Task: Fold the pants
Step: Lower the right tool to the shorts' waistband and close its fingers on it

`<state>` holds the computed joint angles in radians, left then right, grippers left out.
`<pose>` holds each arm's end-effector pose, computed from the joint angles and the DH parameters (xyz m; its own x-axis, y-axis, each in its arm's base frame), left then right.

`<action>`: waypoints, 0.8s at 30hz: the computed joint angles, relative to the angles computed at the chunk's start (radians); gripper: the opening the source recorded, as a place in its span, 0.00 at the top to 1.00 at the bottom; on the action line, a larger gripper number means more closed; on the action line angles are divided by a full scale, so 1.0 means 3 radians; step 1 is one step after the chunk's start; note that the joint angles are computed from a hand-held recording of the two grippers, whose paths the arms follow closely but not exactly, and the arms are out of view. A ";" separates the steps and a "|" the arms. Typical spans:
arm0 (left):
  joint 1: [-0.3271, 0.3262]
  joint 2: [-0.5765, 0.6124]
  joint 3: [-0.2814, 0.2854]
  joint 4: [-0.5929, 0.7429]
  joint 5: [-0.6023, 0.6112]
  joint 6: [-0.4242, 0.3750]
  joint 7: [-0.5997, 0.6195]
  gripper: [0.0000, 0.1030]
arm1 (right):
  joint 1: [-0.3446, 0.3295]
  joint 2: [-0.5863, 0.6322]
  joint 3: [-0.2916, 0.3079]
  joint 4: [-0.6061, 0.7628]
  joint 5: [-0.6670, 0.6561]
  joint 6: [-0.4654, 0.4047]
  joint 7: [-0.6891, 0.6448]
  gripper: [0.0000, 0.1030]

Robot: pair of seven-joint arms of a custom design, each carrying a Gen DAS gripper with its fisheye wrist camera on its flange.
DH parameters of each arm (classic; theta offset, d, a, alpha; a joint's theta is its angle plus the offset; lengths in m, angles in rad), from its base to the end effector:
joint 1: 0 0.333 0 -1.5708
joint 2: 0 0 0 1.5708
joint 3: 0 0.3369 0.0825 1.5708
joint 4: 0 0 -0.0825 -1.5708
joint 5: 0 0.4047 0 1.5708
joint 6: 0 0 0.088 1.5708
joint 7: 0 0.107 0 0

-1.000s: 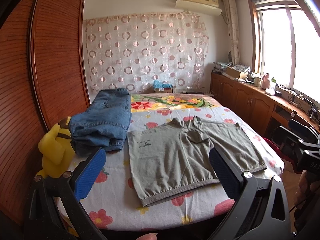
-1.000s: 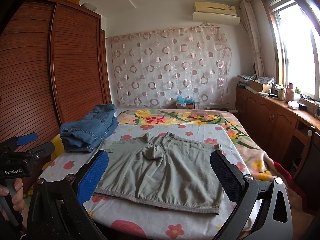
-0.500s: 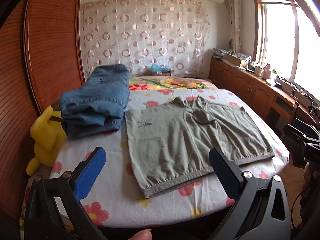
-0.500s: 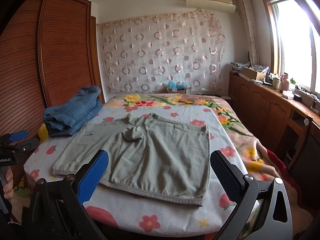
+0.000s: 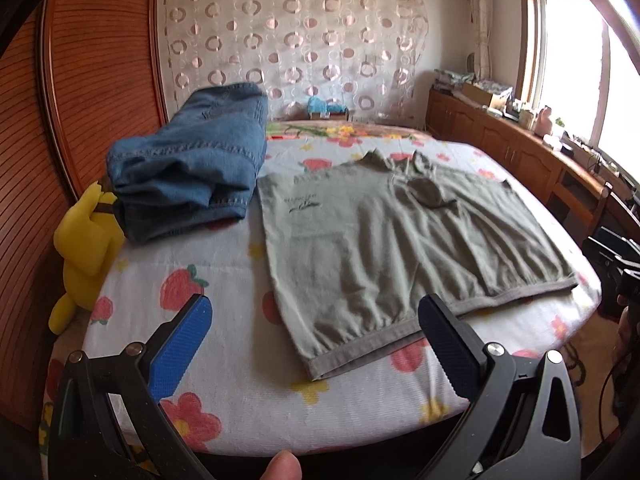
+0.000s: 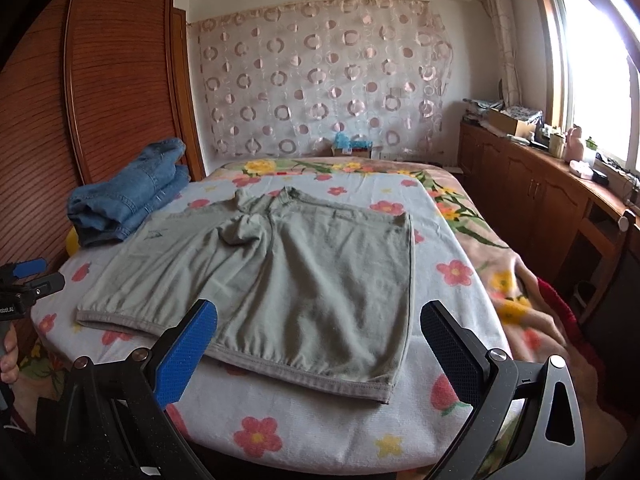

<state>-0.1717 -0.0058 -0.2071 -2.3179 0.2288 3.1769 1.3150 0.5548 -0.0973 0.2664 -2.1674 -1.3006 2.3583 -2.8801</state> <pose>0.5234 -0.2309 0.4536 -0.3589 -0.9330 0.0246 -0.6132 0.2158 -0.7599 0.3913 0.4064 0.4842 -0.1168 -0.9925 -0.0349 -0.4823 0.0874 -0.8716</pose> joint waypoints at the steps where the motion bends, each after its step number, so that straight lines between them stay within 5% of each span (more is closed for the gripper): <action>1: 0.0003 0.0028 0.0003 0.0021 0.0017 -0.0045 -0.0008 0.00 | 0.0002 0.0022 -0.0004 0.0017 0.0044 0.0007 -0.0048 0.01; 15: -0.0071 0.0219 0.0000 0.0147 -0.1144 -0.0514 0.0975 0.02 | -0.0031 0.0062 -0.0094 0.0052 0.0640 0.0168 -0.0663 0.04; 24: -0.0033 0.0141 -0.0170 0.0128 -0.2576 -0.0553 0.2274 0.36 | -0.0043 -0.0100 -0.0020 -0.0060 0.0855 0.0139 -0.0854 0.04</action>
<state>-0.1814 0.0364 -0.2582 -2.2794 -0.5438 3.0111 1.9972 0.5419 -0.1273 0.2603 -2.1855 -1.0439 2.3999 -3.1363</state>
